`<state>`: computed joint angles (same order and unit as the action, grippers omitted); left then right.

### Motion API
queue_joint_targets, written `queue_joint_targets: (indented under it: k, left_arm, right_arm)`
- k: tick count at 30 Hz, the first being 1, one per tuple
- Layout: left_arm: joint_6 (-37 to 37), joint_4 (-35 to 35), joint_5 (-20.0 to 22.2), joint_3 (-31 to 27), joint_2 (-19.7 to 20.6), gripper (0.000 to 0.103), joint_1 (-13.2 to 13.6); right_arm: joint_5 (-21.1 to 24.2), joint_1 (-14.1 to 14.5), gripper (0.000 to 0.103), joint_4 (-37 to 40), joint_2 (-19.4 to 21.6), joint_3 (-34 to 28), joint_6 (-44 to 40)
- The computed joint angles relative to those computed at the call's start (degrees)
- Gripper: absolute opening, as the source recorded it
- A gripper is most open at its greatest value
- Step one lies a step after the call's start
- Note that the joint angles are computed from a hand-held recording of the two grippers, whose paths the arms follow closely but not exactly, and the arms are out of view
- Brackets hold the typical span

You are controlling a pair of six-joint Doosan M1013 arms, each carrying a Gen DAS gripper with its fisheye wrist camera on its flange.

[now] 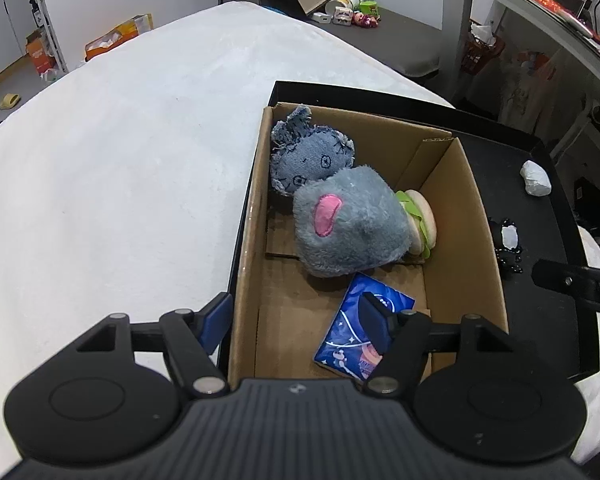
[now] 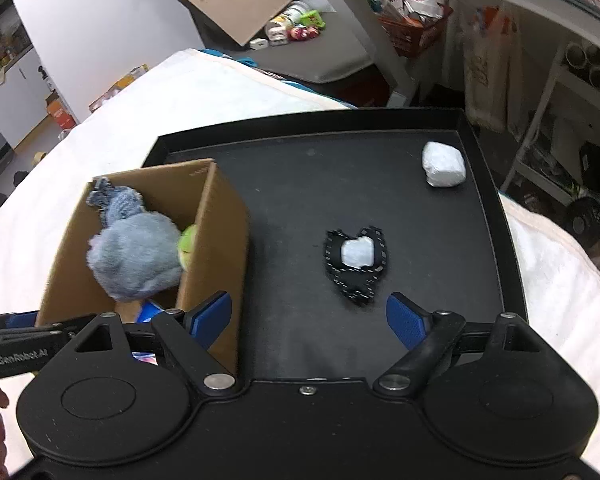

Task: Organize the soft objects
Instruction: 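Grasp the black heart-shaped plush with the right gripper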

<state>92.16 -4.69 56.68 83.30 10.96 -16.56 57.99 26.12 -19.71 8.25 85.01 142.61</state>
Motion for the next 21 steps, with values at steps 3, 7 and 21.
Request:
queue_joint_targets:
  k: [3, 7, 21]
  left_arm:
    - [-1.4, 1.7, -0.2, 0.0, 0.2, 0.069, -0.6]
    - [-2.4, 3.7, -0.3, -0.2, 0.6, 0.074, -1.5]
    - [-5.7, 11.1, -0.1, -0.3, 1.6, 0.084, -4.3]
  right_arm:
    - [-0.5, -0.6, 0.084, 0.4, -0.5, 1.2, 0.2]
    - [-1.9, -1.4, 0.089, 0.9, -1.1, 2.7, -0.2]
    - [-6.2, -3.6, 0.089, 1.6, -0.2, 4.6, -0.4]
